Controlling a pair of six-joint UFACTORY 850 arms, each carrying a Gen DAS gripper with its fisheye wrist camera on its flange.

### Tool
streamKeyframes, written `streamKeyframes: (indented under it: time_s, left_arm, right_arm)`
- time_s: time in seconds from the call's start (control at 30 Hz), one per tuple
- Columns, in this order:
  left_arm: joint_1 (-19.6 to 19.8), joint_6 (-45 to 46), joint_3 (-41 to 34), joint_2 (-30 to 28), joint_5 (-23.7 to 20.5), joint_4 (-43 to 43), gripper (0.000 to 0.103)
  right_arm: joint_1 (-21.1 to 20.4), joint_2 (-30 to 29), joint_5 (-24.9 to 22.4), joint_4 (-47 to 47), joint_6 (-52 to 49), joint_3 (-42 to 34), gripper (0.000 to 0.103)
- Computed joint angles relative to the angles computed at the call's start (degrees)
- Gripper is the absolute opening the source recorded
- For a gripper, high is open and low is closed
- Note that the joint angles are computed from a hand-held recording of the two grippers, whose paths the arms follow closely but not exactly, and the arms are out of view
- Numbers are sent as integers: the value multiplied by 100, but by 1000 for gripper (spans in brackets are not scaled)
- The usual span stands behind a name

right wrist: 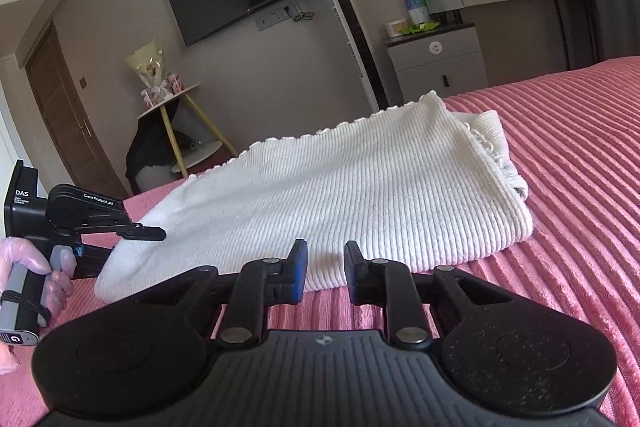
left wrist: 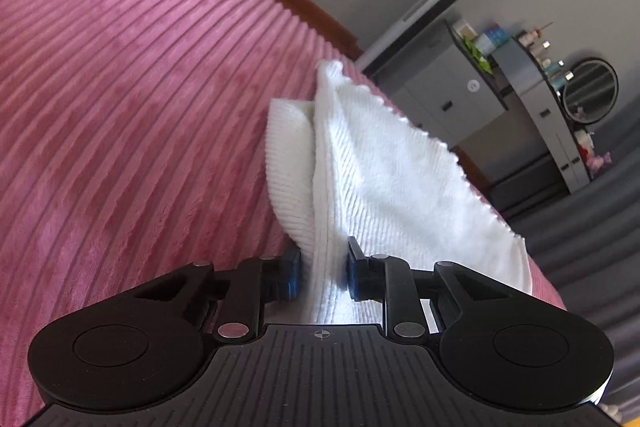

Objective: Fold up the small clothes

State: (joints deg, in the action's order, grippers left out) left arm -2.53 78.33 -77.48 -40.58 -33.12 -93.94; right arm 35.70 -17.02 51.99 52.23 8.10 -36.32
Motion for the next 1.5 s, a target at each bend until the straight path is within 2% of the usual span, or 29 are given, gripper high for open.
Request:
streamKeyframes:
  time_s: [0.23, 0.33, 0.53, 0.77, 1.0, 1.1, 1.13, 1.2, 1.23, 1.27, 1.33, 1.4, 1.43, 1.5]
  left_arm:
    - [-226, 700, 89, 476, -24, -228, 22]
    - [-449, 941, 181, 721, 89, -239, 22]
    - [-1078, 2026, 424, 1101, 351, -500, 22]
    - [-1858, 2341, 328, 888, 871, -607, 22]
    - [-2534, 3923, 387, 600, 1635, -1692, 24]
    - [-2656, 3708, 287, 435, 1854, -1206, 32]
    - [-2648, 3579, 301, 438, 1816, -1136, 32]
    - [-2564, 3238, 357, 507, 1560, -906, 42]
    - [-2527, 3001, 420, 583, 1492, -749, 42]
    - [-2478, 2875, 519, 677, 1363, -713, 43]
    - [-2317, 2939, 860, 949, 985, -910, 50]
    - [-2108, 3545, 1355, 1269, 581, -1635, 58]
    - [-2041, 3885, 1592, 1416, 473, -2023, 59]
    - [-1874, 4766, 2125, 1724, 320, -3007, 67]
  right_arm:
    - [-14, 11, 51, -17, 220, 58, 19]
    - [-14, 18, 58, 39, 216, 65, 19]
    - [-74, 104, 154, 69, 582, 198, 19]
    - [-198, 214, 298, -5, 1075, 415, 19]
    - [-415, 229, 344, -187, 1774, 642, 19]
    - [-504, 207, 355, -352, 2083, 707, 19]
    - [-524, 201, 357, -383, 2127, 719, 19]
    - [-544, 197, 367, -398, 2119, 737, 19]
    - [-557, 196, 372, -401, 2138, 745, 19]
    - [-570, 202, 372, -426, 2186, 759, 19]
    - [-610, 225, 411, -554, 2403, 814, 20]
    - [-648, 266, 442, -705, 2603, 870, 20]
    - [-675, 297, 440, -774, 2674, 893, 21]
    - [-747, 374, 463, -996, 2868, 951, 23]
